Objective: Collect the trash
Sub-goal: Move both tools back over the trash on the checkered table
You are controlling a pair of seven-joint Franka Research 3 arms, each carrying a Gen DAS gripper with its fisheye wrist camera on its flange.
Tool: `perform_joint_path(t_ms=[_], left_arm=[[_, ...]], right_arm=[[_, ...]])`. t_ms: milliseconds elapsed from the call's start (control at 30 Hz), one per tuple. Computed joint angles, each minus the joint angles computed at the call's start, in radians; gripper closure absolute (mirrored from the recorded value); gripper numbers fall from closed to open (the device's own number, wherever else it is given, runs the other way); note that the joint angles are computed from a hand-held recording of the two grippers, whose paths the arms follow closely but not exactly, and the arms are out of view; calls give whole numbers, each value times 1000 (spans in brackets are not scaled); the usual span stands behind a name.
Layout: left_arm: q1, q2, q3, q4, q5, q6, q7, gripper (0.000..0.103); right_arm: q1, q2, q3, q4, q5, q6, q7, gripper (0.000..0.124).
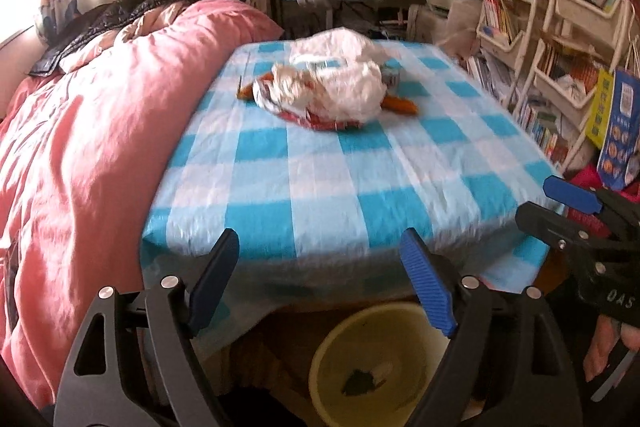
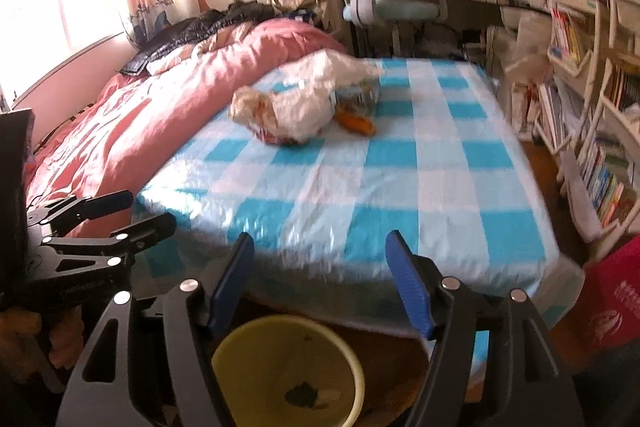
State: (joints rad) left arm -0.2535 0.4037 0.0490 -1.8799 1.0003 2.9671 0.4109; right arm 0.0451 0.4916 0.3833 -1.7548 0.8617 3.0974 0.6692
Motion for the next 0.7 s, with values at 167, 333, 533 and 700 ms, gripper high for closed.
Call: perform_joint_path(t_ms=[167, 333, 533, 700], left_arm=[[11, 48, 11, 89, -21, 16, 6, 24], [34, 102, 24, 192, -91, 16, 53, 23], [61, 169, 34, 307, -187, -16, 146, 23], [110, 224, -6, 385, -312, -42, 246, 23]], right_arm=[[11, 53, -2, 98, -55, 9, -21, 57], [59, 121, -70, 227, -152, -46, 55, 57], [140, 222, -199, 390, -287, -144, 238, 57], [159, 272, -245, 468, -364, -240, 373, 57]])
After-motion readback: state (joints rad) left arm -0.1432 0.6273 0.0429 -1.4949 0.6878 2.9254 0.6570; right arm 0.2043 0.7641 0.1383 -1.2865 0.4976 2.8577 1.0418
